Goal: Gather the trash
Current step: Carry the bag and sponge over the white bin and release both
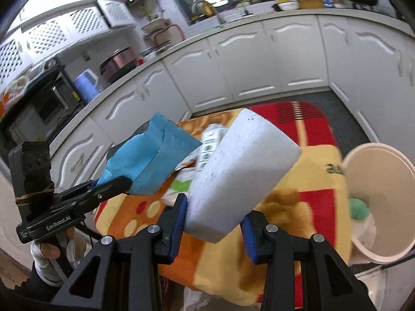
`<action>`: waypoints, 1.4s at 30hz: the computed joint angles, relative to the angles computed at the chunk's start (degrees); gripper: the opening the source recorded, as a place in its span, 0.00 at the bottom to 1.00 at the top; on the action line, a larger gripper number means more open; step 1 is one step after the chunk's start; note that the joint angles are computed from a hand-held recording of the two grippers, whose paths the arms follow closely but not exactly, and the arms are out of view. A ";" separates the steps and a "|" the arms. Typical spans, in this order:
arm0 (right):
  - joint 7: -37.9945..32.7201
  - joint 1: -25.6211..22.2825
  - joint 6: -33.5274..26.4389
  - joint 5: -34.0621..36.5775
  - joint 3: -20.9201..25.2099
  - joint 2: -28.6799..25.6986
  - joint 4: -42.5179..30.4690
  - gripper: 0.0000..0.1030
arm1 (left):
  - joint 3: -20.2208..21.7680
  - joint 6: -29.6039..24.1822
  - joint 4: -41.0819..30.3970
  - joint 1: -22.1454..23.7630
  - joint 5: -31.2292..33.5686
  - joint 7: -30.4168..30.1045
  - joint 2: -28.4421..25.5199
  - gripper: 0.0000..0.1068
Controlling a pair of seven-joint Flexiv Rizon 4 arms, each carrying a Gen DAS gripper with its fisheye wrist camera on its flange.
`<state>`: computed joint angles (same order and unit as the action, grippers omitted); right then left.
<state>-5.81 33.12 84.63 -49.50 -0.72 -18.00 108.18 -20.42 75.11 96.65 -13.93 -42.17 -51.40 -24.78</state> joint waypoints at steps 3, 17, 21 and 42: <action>3.23 -0.17 -0.05 -2.81 -1.76 1.93 2.49 0.37 | 0.41 -2.49 -3.94 -1.45 2.05 -2.00 -2.58 0.23; 12.32 -12.57 -4.44 -7.53 2.51 7.93 12.52 0.37 | 3.12 -15.98 -29.34 -10.47 14.00 -13.62 -18.43 0.23; 10.05 -14.85 -5.71 -4.26 3.53 8.04 14.05 0.37 | 4.77 -21.63 -39.72 -13.79 17.08 -17.85 -24.66 0.23; 10.34 -17.71 -8.05 1.40 4.12 9.54 19.12 0.56 | 8.01 -28.57 -53.52 -18.13 21.98 -28.20 -32.91 0.54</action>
